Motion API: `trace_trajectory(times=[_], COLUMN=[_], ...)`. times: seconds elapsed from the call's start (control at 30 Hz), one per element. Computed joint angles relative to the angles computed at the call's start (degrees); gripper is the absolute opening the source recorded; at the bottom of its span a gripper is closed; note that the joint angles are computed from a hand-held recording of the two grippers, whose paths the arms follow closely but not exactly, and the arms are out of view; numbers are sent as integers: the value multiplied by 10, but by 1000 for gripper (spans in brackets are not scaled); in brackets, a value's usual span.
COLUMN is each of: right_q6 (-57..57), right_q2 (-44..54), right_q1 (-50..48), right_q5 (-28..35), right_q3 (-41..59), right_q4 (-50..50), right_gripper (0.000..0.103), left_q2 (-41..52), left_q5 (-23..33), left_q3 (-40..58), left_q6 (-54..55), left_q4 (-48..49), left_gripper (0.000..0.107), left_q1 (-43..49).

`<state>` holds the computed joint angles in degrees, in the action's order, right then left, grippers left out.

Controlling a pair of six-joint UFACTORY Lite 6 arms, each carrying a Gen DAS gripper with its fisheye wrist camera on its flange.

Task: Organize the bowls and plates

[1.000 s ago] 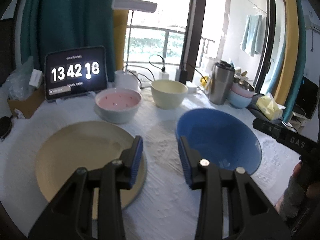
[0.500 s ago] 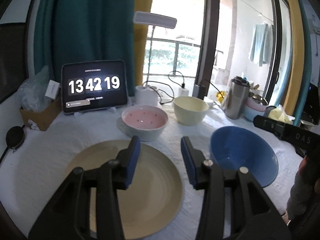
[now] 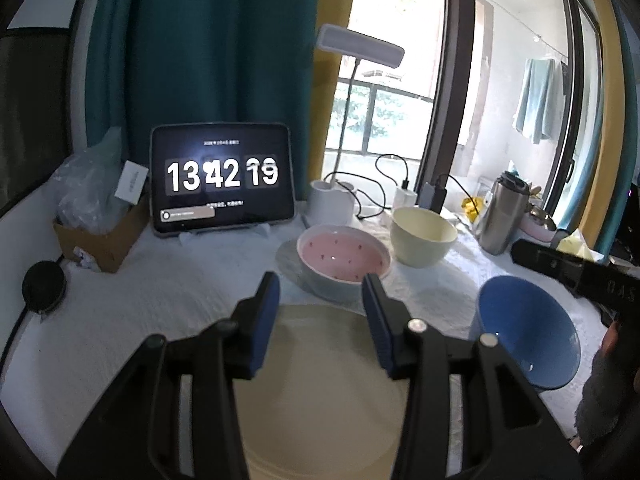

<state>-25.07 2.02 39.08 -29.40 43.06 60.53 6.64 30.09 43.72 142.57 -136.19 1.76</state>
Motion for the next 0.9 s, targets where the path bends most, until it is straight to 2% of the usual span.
trace_trajectory(times=[0.27,0.5,0.63,0.7,0.77,0.9], right_q6=[-61,-63,-94,-120,-118,-129], right_q2=[82,144,179,202,218,258], right_q1=[-4,-21,-32,-40,-50,-75], right_q5=[45,82,104,121,132,167], right_q3=[113,195,240,269,291,337], right_q4=[40,48,92,129,139,181], right_gripper=[33,33,33,35,50,50], left_q2=[51,97,135,152,173,230], left_q5=[-29,-33,-48,-57,-62,-79], left_q3=[95,157,213,240,276,358], left_q6=[-72,-119,-214,-261,-314,-412], left_q4=[95,152,237,277,321,402], left_gripper=[45,45,45,45,45,45], left_q1=[18,16,15,12,12,6])
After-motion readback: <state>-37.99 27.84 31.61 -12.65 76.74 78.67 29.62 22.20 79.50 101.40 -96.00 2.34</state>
